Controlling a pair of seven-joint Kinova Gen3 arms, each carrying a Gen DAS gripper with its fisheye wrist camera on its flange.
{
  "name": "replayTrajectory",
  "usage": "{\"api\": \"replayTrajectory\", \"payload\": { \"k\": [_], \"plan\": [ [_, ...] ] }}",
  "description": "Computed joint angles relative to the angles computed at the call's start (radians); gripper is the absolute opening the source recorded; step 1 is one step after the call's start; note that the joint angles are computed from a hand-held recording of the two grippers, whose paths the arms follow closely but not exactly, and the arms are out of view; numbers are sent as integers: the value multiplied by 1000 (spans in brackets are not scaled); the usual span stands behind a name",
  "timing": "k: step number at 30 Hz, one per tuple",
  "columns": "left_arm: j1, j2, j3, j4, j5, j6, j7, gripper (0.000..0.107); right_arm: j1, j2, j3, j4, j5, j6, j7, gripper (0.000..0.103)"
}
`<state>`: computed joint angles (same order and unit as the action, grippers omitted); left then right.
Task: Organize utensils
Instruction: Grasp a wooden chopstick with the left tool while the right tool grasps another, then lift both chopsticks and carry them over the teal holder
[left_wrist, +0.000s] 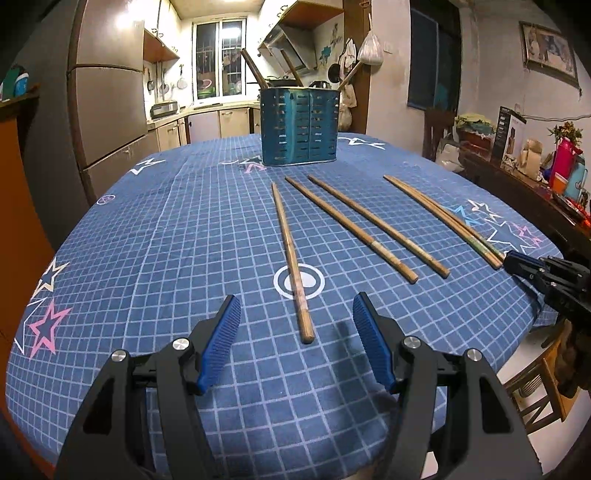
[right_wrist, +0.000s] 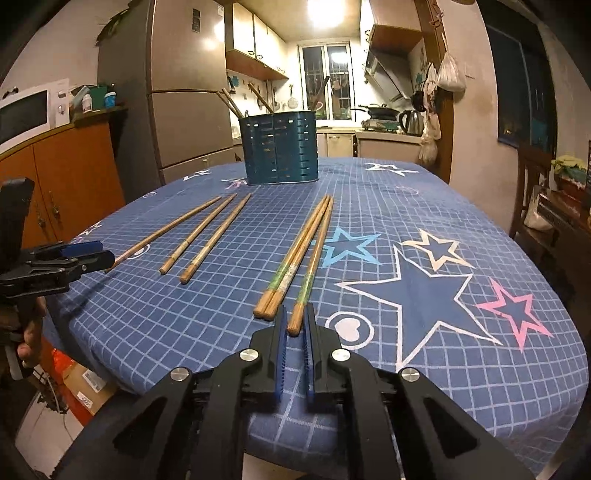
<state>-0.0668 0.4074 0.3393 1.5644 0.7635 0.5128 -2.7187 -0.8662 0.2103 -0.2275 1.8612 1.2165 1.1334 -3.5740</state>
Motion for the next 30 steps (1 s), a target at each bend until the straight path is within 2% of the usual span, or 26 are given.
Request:
{"api": "replayTrajectory", "payload": {
  "k": [4, 5, 6, 8, 10, 15, 19, 21, 23, 30],
  "plan": [
    [15, 10, -12, -8, -20, -3, 20, 58, -1, -2, -2, 10, 10, 1, -23, 10],
    [23, 16, -20, -18, -35, 9, 37, 50, -1, 1, -2, 7, 9, 4, -19, 10],
    [23, 17, -19, -17, -39, 5, 39, 49, -2, 3, -2, 4, 7, 8, -14, 10],
    [18, 12, -6, -1, -37, -21, 26, 33, -3, 6, -1, 1, 9, 10, -11, 10],
    [9, 9, 6, 5, -33, -24, 18, 23, -6, 10, -1, -4, 10, 12, -10, 10],
    [-37, -6, 81, 79, 42, -123, -84, 21, -6, 10, 2, -3, 8, 11, -9, 10],
    [-66, -6, 117, 102, 91, -155, -130, 20, -11, 17, 3, -8, 5, 23, -2, 10],
    [-87, -10, 148, 124, 123, -180, -165, 9, -22, 23, 4, -6, 14, 39, -30, 9],
    [-92, -15, 155, 136, 139, -192, -177, 5, -32, 28, 4, -1, 24, 52, -56, 9],
    [-135, -31, 180, 154, 234, -179, -252, 5, -54, 20, -6, 11, 52, 116, -101, 8]
  ]
}}
